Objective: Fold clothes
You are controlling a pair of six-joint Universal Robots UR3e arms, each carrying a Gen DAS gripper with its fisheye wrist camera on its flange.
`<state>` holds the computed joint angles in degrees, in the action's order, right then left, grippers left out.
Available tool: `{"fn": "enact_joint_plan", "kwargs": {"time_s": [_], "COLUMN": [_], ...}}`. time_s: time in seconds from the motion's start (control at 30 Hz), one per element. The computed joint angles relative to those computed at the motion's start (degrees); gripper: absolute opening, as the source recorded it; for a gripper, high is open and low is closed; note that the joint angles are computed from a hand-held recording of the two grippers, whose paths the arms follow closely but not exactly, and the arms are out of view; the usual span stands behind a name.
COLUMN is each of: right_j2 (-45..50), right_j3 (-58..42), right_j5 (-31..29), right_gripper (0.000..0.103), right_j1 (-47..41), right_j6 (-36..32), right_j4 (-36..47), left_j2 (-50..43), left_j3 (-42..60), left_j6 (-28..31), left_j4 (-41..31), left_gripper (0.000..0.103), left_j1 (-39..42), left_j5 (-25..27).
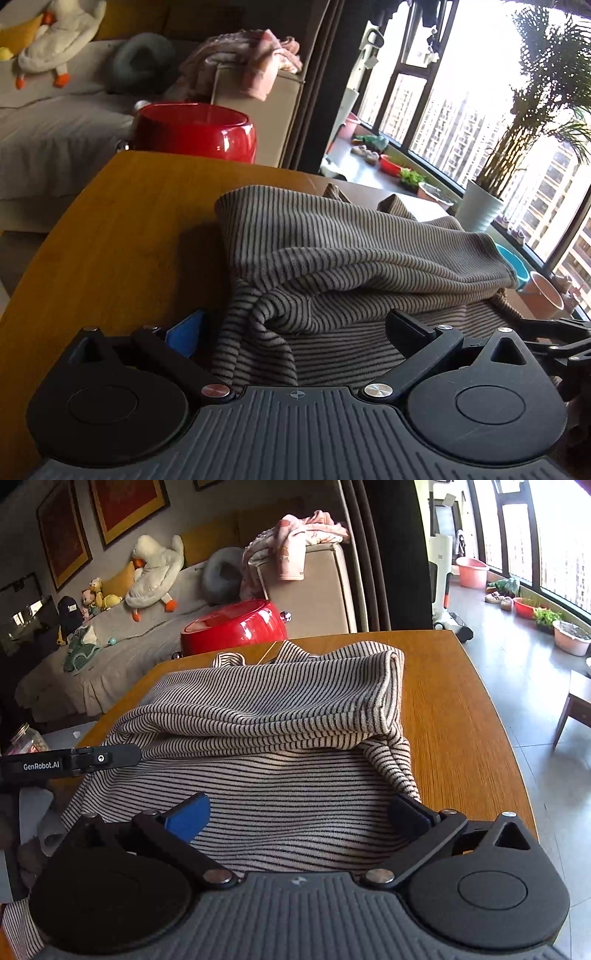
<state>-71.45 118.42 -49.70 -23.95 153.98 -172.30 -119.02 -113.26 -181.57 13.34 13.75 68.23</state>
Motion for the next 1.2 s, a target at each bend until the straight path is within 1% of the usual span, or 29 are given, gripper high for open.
{"fn": "enact_joint_plan", "kwargs": {"time_s": [0.17,0.23,0.3,0.4,0.43,0.5,0.53,0.6,0.7,0.73,0.83,0.97,1.03,1.1,1.17,1.2], "right_j2": [-0.08,-0.51,-0.60,-0.45,-0.35,-0.15,-0.02,0.25,1.18,1.76,3.35,2.19,-0.29,-5.39,-14.32,-19.46], "right_j3": [-0.71,-0.46,-0.86,-1.36,-1.50,-1.81,-1.80,-1.68,-2.72,-3.61,-6.23,-4.11,-0.30,5.51,12.67,15.95], "right_j5": [-3.86,-4.59,-5.30,-7.01,-7.70,-9.07,-9.69,-10.78,-9.62,-8.99,-9.92,-11.35,-11.78,-8.10,-3.78,-1.31], "right_gripper": [0.103,0.103,0.103,0.103,0.103,0.103,0.103,0.103,0.103,0.103,0.103,0.103,0.103,0.103,0.103,0.103], "right_j1": [2.46,2.84,3.26,4.29,4.70,5.54,5.88,6.54,6.20,5.91,6.81,7.27,6.69,3.77,-0.85,-3.59], "right_j6": [-1.24,-1.88,-2.10,-2.26,-2.30,-2.37,-2.33,-2.38,-3.84,-4.34,-4.72,-4.27,-2.70,-3.88,-8.71,-11.60], "right_j4": [-0.27,-0.10,0.34,0.11,-0.11,-0.53,-1.03,-2.09,-1.73,-1.11,-0.28,-2.27,-5.47,-6.78,-4.57,-2.06], "left_j2": [1.24,2.70,4.99,8.49,8.94,8.72,8.48,7.93,6.67,6.48,6.88,9.99,13.98,20.04,26.86,30.41], "left_j3": [-1.60,-3.95,-6.95,-12.18,-13.28,-14.13,-13.78,-12.65,-12.06,-12.06,-12.37,-14.93,-17.76,-21.98,-26.33,-28.37], "left_j6": [0.38,1.49,2.70,4.75,5.63,6.75,6.58,5.36,5.23,5.30,5.64,7.30,9.75,13.31,17.28,19.45], "left_j4": [0.49,2.42,3.75,5.26,5.42,5.66,4.90,3.11,3.30,3.66,4.18,5.15,4.06,1.15,-2.94,-5.09], "left_gripper": [0.103,0.103,0.103,0.103,0.103,0.103,0.103,0.103,0.103,0.103,0.103,0.103,0.103,0.103,0.103,0.103], "left_j1": [0.06,-0.12,0.35,2.36,2.62,2.22,2.10,2.88,4.05,3.96,3.03,1.04,0.81,2.23,4.20,5.03], "left_j5": [-0.01,0.18,-1.48,-7.39,-8.55,-8.04,-7.42,-8.01,-9.41,-9.17,-7.30,-2.98,-1.29,-1.97,-3.17,-3.28]}}
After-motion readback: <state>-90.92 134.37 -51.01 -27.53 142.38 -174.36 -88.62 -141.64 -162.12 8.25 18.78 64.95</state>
